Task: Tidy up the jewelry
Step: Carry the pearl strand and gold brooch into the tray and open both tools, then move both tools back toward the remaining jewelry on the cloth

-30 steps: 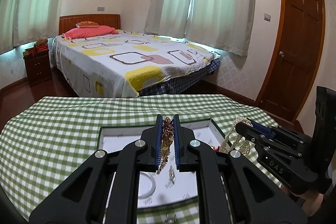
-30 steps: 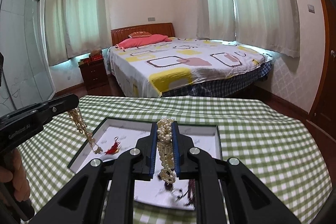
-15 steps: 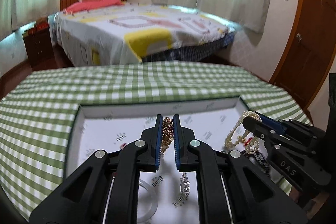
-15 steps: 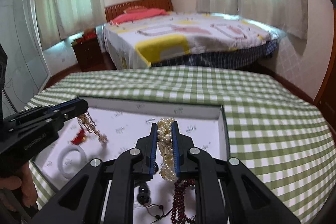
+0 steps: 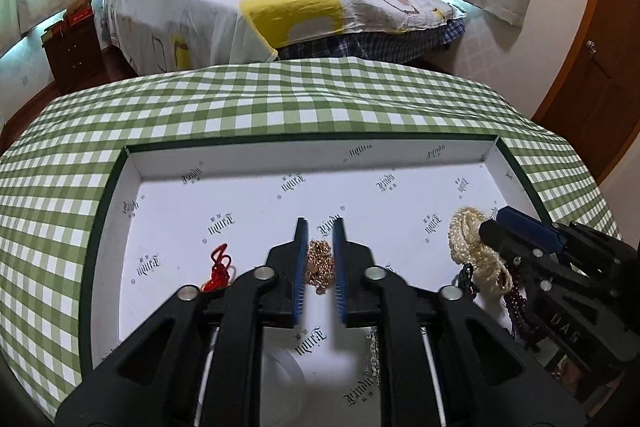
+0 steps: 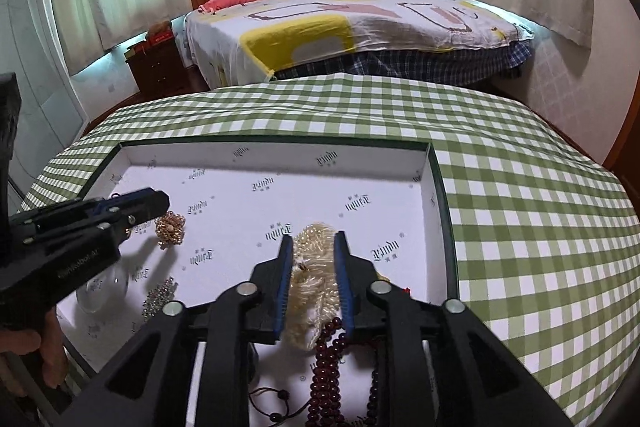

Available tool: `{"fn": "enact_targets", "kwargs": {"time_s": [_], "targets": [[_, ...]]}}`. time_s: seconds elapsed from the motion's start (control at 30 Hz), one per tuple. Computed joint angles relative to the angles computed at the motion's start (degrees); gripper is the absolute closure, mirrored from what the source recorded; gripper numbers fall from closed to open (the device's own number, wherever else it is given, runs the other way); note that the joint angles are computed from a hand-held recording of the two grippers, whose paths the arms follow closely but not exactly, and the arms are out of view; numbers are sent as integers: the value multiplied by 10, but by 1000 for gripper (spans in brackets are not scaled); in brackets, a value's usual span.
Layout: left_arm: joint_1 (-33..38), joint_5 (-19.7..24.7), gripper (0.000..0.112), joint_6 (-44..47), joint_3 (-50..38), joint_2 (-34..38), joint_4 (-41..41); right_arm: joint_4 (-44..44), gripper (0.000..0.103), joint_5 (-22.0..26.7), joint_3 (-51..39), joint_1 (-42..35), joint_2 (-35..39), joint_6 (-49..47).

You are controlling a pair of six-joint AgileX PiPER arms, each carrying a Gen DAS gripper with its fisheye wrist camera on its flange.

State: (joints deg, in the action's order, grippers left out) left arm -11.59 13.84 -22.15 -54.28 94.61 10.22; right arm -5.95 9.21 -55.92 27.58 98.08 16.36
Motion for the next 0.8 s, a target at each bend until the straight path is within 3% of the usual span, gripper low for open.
{"fn": "enact_targets", "kwargs": {"time_s": [0.23,0.37,0.63,0.8], "targets": [[-5,-1,78,-41,15,-19,45,-75,72,-11,16,3,-16,81],[-5,-11,70,-63,44,-56,62,-196,63,-15,35,12,-40,203],[-37,5,59,-244,97,-151,236,-448,61,-5,80,34,-99,465],[-62,30,54,-339,130,-212,325,-463,60,13,89,47,-121,479]]}}
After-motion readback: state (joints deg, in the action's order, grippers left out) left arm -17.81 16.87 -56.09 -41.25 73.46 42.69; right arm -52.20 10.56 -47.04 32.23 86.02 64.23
